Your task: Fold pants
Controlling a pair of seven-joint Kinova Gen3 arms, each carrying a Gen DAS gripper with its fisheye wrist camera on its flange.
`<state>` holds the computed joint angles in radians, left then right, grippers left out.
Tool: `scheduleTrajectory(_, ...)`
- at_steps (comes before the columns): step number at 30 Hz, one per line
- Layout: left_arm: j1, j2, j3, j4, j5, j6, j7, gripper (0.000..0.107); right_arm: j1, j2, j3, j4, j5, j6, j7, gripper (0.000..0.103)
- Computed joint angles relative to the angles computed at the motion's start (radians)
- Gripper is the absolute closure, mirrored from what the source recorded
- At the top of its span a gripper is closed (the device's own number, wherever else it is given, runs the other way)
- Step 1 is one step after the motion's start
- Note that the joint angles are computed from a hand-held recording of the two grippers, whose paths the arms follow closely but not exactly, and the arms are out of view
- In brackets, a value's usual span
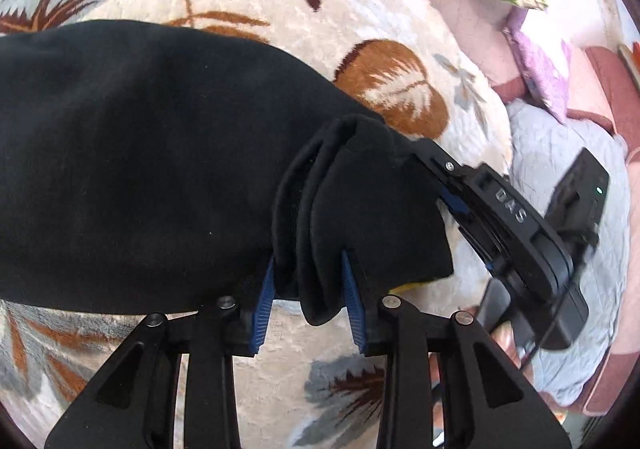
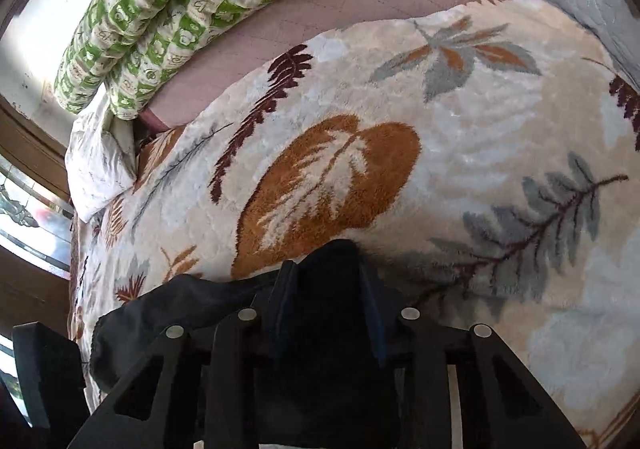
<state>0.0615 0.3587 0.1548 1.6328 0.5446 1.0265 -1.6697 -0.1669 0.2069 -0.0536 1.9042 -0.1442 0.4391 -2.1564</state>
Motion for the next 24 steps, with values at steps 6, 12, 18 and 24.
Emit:
scheduleTrajectory(6, -0.185, -0.068, -0.043, 0.022, 0.139, 0.158, -0.230, 0.078, -0.032, -0.093, 0.065, 0.087, -0.196, -0.095, 0.100, 0.067)
scheduleTrajectory(12, -0.374, -0.151, -0.175, -0.052, 0.138, 0.243, -0.377, 0.066, -0.310, -0.221, 0.198, 0.143, -0.281, -0.151, 0.155, 0.055)
scheduleTrajectory(18, -0.496, -0.135, -0.249, -0.103, 0.062, 0.235, -0.410, 0.065, -0.588, -0.057, 0.197, -0.099, -0.037, -0.041, 0.056, 0.044)
scheduleTrajectory(24, -0.583, -0.036, -0.235, -0.156, 0.053, 0.299, -0.425, 0.065, -0.866, 0.185, 0.296, -0.377, 0.207, 0.116, -0.032, 0.043)
